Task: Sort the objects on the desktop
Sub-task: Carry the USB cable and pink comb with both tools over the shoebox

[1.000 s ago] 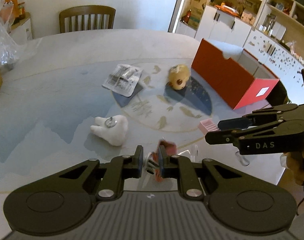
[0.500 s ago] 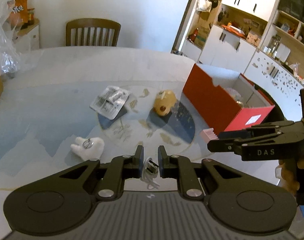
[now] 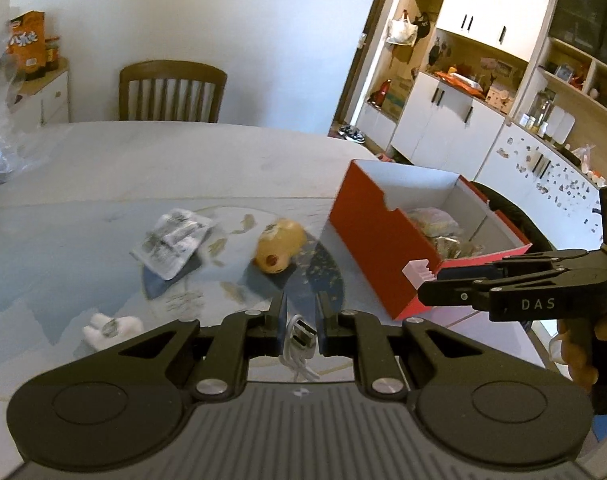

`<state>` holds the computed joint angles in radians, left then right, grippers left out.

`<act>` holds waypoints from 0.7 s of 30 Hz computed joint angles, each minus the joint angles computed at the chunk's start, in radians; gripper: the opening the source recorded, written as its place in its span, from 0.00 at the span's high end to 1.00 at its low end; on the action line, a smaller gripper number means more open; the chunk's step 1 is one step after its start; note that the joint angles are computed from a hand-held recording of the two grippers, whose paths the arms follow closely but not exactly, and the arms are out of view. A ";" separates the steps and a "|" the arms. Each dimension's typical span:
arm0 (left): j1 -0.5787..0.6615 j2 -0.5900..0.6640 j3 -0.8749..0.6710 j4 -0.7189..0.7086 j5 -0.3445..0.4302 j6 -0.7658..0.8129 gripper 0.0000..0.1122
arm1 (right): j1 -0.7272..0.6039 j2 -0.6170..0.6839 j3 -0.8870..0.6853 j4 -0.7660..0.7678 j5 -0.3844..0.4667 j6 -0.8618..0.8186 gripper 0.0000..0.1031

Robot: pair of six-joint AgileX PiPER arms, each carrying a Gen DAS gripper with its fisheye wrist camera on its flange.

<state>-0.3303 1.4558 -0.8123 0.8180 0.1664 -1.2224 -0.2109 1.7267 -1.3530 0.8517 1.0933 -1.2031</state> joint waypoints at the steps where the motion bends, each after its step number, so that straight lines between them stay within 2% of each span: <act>1: -0.014 0.015 -0.018 0.028 0.009 -0.029 0.88 | -0.013 0.011 -0.015 0.002 0.010 -0.006 0.59; 10: -0.030 0.042 -0.101 -0.023 0.086 0.027 0.88 | -0.105 0.093 -0.153 0.016 0.088 -0.012 0.59; 14: -0.039 0.074 -0.172 -0.081 0.078 0.097 0.88 | -0.132 0.140 -0.246 0.024 0.111 0.000 0.59; 17: -0.047 0.138 -0.269 -0.221 0.061 0.266 0.88 | -0.147 0.178 -0.312 0.015 0.110 0.013 0.59; 21: -0.053 0.242 -0.423 -0.493 0.061 0.564 0.88 | -0.162 0.234 -0.403 -0.008 0.110 0.042 0.59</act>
<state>-0.3832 1.6973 -1.2352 0.3245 0.2270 -0.6579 -0.3729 1.9611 -1.7564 0.8440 1.2035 -1.1613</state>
